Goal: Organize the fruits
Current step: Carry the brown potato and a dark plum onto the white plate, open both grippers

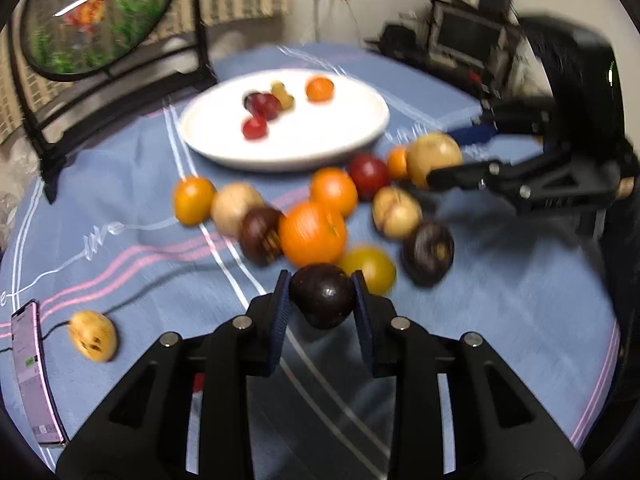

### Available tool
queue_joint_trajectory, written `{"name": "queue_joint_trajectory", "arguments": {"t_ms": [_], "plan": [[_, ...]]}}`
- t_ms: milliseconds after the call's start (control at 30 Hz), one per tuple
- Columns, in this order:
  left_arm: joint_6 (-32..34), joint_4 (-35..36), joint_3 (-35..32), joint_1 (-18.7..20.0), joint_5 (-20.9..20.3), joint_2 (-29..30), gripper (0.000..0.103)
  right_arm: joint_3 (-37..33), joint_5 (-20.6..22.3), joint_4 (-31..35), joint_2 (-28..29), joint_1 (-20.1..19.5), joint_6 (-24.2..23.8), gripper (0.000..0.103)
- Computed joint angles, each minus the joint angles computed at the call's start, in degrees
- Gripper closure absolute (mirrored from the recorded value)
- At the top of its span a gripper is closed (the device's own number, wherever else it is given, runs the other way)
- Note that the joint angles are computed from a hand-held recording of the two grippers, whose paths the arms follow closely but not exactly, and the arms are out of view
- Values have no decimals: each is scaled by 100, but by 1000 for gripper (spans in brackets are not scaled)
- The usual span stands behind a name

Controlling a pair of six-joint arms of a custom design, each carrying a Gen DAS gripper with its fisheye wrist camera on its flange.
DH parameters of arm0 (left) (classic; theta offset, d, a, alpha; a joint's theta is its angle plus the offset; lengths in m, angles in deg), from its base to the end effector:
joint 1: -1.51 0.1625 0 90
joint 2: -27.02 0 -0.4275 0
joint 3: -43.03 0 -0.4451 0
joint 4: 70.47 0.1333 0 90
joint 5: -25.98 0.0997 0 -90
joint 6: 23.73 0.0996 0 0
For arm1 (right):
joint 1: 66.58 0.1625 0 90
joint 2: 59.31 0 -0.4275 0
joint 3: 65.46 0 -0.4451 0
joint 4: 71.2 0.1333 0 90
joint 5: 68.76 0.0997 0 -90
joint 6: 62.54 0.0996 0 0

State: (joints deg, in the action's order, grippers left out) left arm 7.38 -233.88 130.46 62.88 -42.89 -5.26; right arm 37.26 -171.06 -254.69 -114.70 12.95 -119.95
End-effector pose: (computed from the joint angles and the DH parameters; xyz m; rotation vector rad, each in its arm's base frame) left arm -0.2058 -0.7302 -0.0314 1.2916 2.4135 -0.4286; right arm -0.0140 -0.6927 0.1916 0.8650 -2.2722 0.7125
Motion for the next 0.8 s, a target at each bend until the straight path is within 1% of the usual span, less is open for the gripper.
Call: {"name": "queue_joint_trajectory", "arguments": {"t_ms": [100,167,233,300,433,633,700,800], "plan": [[-178,-263,-184,-22,150,138,72,-70,214,-257,14,-49,398,66],[-305,-228,-341,-25,265,235,72,-153,180,-504,96,-56,624,66],[-524,-114,-557,-13,346,348,72,-250,88,-538,164,-62,799,66],[-652,-125,-732,-14,414,453,72,-332,3,-607,231,-61,897,66],[-910,-237,-1100,-40,369,670,72,-437,-92,-834,355,-55,1070,66],[-1175,-250,-1884,-143,481,1225,72,-614,-14,-1186,557,-56,1404,66],[-1180,-102,-2169,-157,564,1411,72,-714,-4,-1103,624,-50,1507,66],[-1284,188,-2478,-139,615,1593,72,-882,-199,-1172,813,22,1601,66]]}}
